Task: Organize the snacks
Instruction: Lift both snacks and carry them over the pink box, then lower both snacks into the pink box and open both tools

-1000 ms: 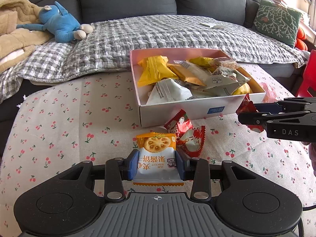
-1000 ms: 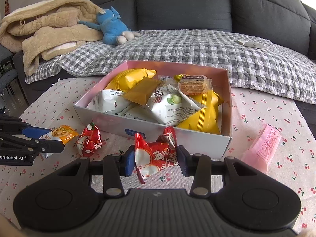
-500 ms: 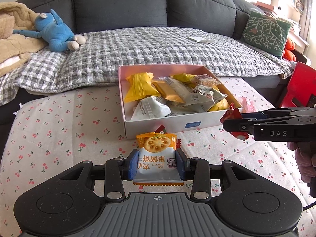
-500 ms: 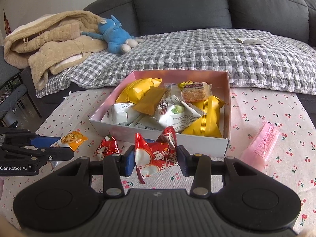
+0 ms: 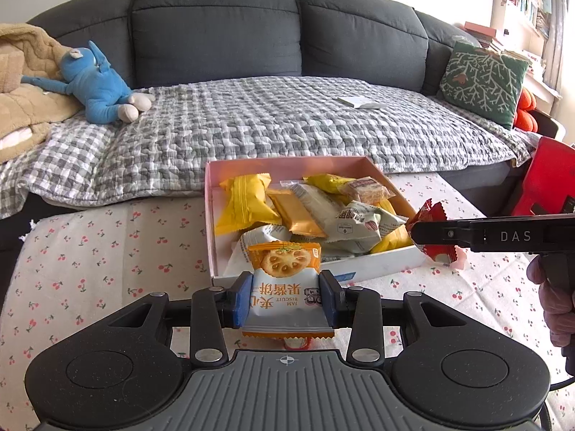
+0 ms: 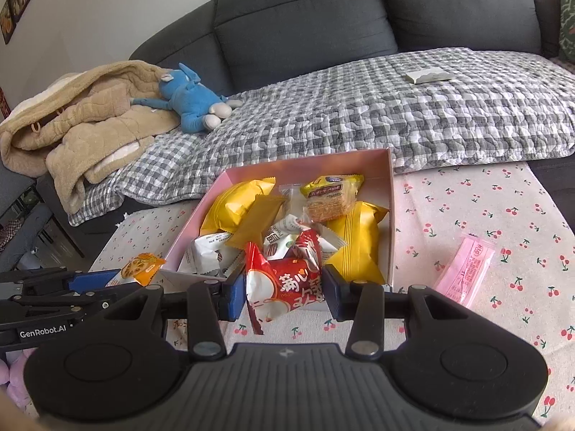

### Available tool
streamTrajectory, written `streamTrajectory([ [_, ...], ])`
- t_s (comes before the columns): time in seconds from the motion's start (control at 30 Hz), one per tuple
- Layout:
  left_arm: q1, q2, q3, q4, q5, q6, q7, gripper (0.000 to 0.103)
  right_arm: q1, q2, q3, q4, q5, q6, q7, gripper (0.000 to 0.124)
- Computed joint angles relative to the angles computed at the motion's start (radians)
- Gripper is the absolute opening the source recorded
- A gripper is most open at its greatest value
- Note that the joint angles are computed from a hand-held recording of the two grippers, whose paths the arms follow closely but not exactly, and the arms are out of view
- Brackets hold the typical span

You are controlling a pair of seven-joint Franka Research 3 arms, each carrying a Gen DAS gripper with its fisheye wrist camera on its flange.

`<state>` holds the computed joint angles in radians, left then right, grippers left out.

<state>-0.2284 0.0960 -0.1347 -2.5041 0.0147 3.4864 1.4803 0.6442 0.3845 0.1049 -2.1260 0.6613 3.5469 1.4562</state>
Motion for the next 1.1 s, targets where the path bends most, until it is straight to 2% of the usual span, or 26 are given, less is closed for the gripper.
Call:
streamTrajectory([
  [0.1,-0.029,0.029,0.015,0.039,-0.035,0.003,0.042,0.037,0.001,0.012,-0.014,0.023,0.005,0.011,-0.011,0.040],
  [0.2,-0.067,0.069,0.039,0.092,-0.085,0.005,0.088,0.037,-0.055,0.032,0.025,0.046,-0.055,0.020,0.029,0.040],
  [0.3,-0.013,0.115,0.003,0.149,-0.002,-0.004,-0.005,0.037,-0.097,0.071,0.049,0.097,-0.120,0.011,0.071,0.040],
  [0.4,0.003,0.166,-0.004,0.205,0.047,-0.022,-0.077,0.037,-0.090,0.122,0.033,0.175,-0.126,-0.010,0.090,0.040],
  [0.5,-0.032,0.210,0.033,0.247,0.055,-0.019,-0.107,0.037,-0.113,0.168,0.050,0.240,-0.158,-0.025,0.130,0.041],
  [0.6,-0.077,0.243,0.078,0.276,0.044,-0.004,-0.102,0.037,-0.071,0.202,0.002,0.300,-0.142,-0.050,0.127,0.041],
  [0.77,-0.099,0.290,0.109,0.320,0.033,0.010,-0.108,0.038,-0.015,0.235,-0.065,0.358,-0.099,-0.081,0.116,0.042],
  [0.93,-0.150,0.320,0.159,0.344,-0.012,0.029,-0.076,0.038,0.042,0.250,-0.134,0.387,-0.072,-0.114,0.093,0.043],
  [1.1,-0.158,0.338,0.166,0.355,-0.030,0.049,-0.040,0.039,0.075,0.260,-0.172,0.400,-0.065,-0.125,0.080,0.051],
])
